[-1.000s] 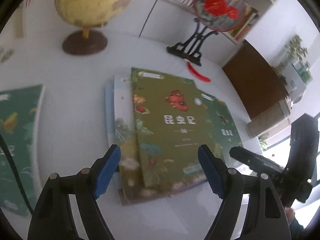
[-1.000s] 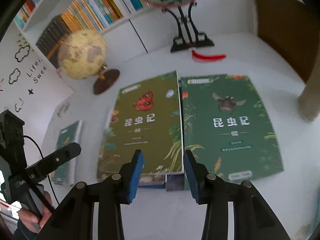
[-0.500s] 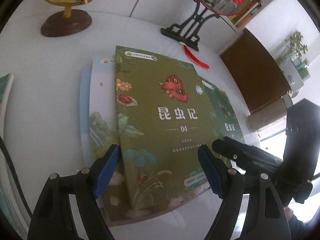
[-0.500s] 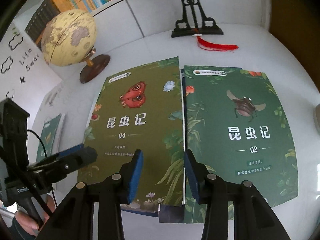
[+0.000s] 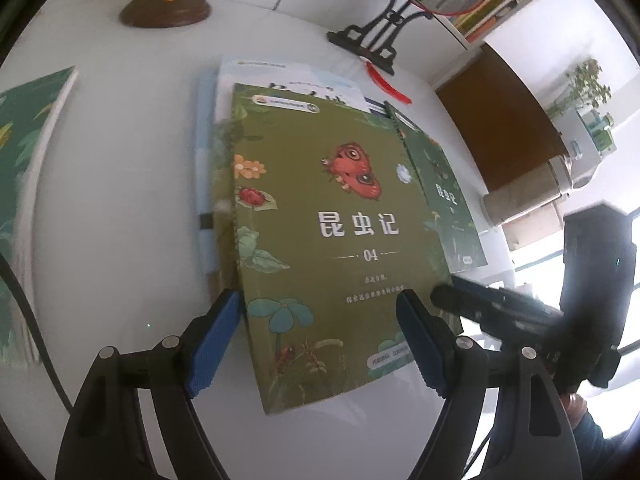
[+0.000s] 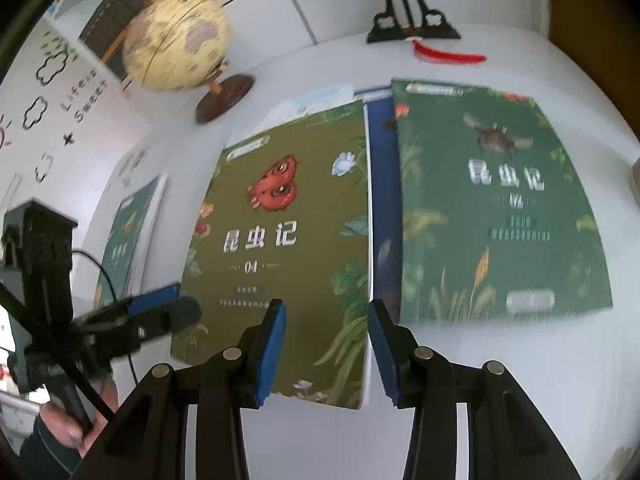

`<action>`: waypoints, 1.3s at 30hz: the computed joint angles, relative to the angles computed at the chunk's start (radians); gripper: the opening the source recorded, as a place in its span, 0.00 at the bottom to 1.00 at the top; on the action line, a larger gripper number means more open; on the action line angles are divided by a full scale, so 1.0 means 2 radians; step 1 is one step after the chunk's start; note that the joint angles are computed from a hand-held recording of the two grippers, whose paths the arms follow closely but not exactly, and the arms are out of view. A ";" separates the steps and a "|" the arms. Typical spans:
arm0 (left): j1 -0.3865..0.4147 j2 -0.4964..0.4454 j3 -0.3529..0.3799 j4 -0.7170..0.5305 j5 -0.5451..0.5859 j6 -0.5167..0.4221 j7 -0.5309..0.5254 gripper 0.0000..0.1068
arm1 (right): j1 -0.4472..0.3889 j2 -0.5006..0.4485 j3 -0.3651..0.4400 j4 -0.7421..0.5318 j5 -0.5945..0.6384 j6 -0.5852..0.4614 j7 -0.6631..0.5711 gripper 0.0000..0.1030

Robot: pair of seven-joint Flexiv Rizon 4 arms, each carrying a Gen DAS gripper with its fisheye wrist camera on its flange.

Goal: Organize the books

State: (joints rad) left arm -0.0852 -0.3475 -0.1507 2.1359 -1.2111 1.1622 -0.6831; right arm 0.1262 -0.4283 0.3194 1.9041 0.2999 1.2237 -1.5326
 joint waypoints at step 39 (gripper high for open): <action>-0.039 0.001 -0.014 0.006 -0.051 0.071 0.046 0.26 | -0.020 -0.003 0.020 -0.023 0.131 -0.014 -0.123 0.21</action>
